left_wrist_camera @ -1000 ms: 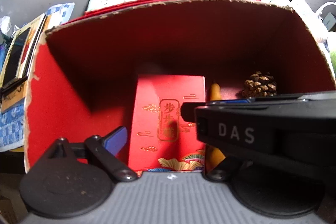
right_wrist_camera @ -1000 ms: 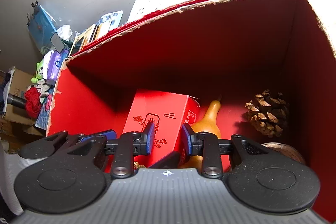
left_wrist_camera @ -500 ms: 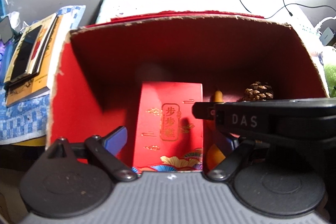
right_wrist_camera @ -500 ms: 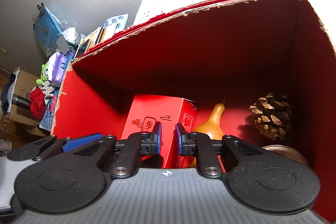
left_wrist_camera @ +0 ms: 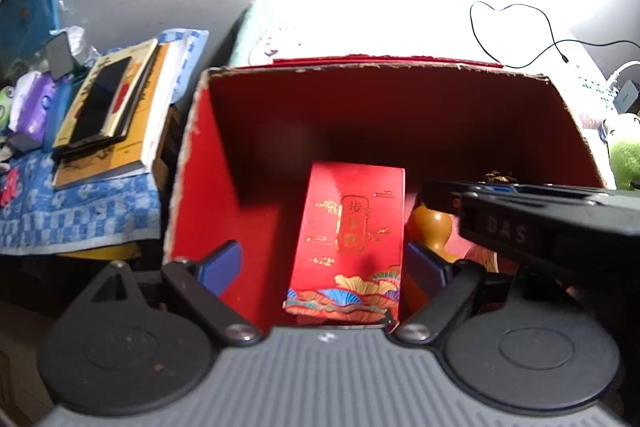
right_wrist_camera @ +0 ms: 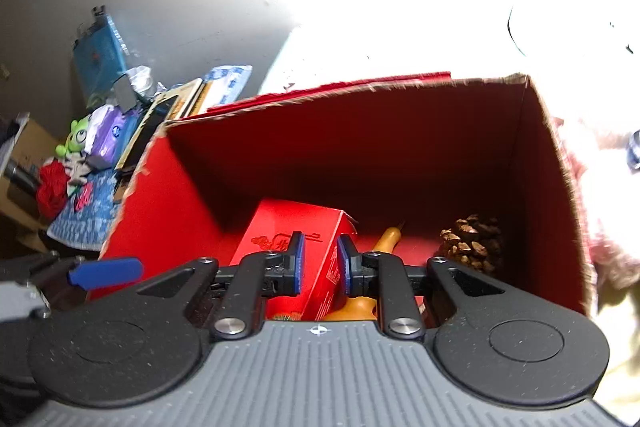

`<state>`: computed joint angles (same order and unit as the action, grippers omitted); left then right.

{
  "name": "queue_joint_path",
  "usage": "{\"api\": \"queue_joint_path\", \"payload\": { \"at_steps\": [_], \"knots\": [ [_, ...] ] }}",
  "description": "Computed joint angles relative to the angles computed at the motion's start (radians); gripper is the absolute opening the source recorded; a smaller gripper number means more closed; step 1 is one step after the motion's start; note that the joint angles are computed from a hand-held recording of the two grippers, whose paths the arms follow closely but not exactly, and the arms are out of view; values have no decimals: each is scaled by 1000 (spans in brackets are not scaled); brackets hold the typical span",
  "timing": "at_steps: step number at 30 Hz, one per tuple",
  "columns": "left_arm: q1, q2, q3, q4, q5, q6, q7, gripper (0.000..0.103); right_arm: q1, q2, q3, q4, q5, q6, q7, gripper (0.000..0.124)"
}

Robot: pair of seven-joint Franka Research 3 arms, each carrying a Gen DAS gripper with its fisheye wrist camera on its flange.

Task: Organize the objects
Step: 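Open the right tool to release the gift box and withdraw, then lower the right tool to the beige strap item beside the box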

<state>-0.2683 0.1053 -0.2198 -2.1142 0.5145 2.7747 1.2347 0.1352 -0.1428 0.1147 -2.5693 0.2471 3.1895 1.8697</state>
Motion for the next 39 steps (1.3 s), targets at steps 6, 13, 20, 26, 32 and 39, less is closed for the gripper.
{"api": "queue_joint_path", "payload": {
  "at_steps": [6, 13, 20, 26, 32, 39],
  "knots": [
    [-2, -82, 4, -70, 115, 19, -118, 88, -184, -88, 190, -59, -90, 21, 99, 22],
    [18, -167, -18, -146, 163, 39, -186, 88, -408, -183, 429, -108, -146, 52, 172, 25],
    [30, -229, -35, -203, 177, 37, -212, 88, -438, -258, 497, -169, -110, 97, 182, 25],
    [38, -288, -47, -256, 165, 33, -219, 88, -405, -296, 522, -230, -16, 187, 167, 24],
    [44, -338, -54, -303, 141, 15, -220, 88, -253, -285, 413, -252, 36, 200, 112, 23],
    [58, -378, -58, -348, 123, -12, -231, 88, 22, -242, 170, -258, 45, 209, 57, 23]
  ]
}}
